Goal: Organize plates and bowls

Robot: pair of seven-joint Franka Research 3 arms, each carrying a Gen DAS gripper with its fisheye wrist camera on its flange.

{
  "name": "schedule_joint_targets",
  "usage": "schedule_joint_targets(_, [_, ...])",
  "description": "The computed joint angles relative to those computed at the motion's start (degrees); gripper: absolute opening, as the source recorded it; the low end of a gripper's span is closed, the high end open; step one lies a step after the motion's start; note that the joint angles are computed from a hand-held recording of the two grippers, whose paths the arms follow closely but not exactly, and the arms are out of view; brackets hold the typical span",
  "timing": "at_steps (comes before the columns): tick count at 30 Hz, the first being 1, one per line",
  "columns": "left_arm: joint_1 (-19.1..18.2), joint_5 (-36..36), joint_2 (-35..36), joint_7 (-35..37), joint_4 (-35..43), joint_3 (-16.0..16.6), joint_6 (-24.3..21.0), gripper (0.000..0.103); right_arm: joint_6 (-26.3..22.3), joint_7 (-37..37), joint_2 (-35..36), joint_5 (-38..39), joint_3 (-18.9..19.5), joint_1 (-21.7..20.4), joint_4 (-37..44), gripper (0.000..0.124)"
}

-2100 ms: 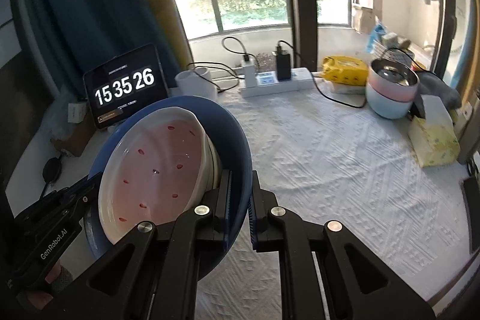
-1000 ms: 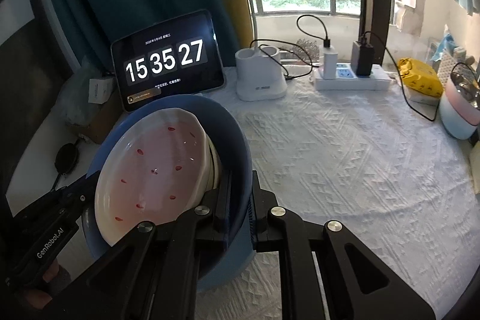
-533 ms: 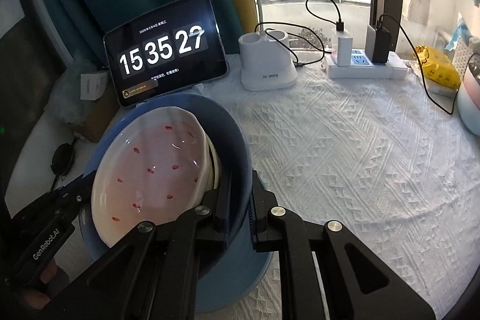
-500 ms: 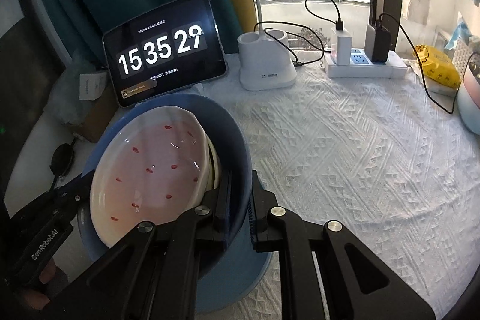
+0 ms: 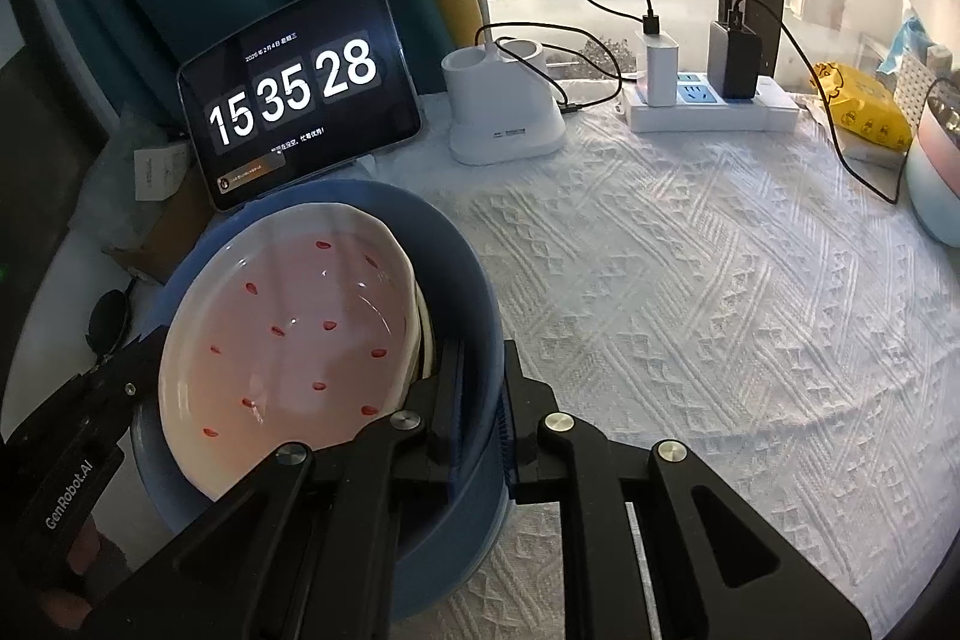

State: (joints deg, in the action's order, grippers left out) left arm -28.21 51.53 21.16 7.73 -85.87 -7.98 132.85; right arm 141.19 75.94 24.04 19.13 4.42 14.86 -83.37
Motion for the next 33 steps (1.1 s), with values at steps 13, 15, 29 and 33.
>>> schedule_joint_targets(13, [0.4,0.0,-0.7,-1.8,-1.0,0.0,1.0,0.016,3.9,0.1,-1.2,-3.2,-1.1,1.1,-2.6,0.021])
schedule_joint_targets(15, [0.4,0.1,-0.9,-2.1,-1.2,-0.1,1.0,0.016,3.5,1.1,-1.0,-4.2,-1.5,1.3,-2.3,0.026])
schedule_joint_targets(29, [-1.0,2.9,-1.9,-3.6,-1.4,-0.6,-3.6,0.033,2.2,5.5,-3.0,-7.6,-2.2,1.2,-4.2,0.048])
schedule_joint_targets(33, [-1.1,3.8,-2.6,-4.8,-2.3,-1.0,-3.4,0.048,2.8,5.7,-4.0,-7.8,-2.2,1.1,-5.5,0.051])
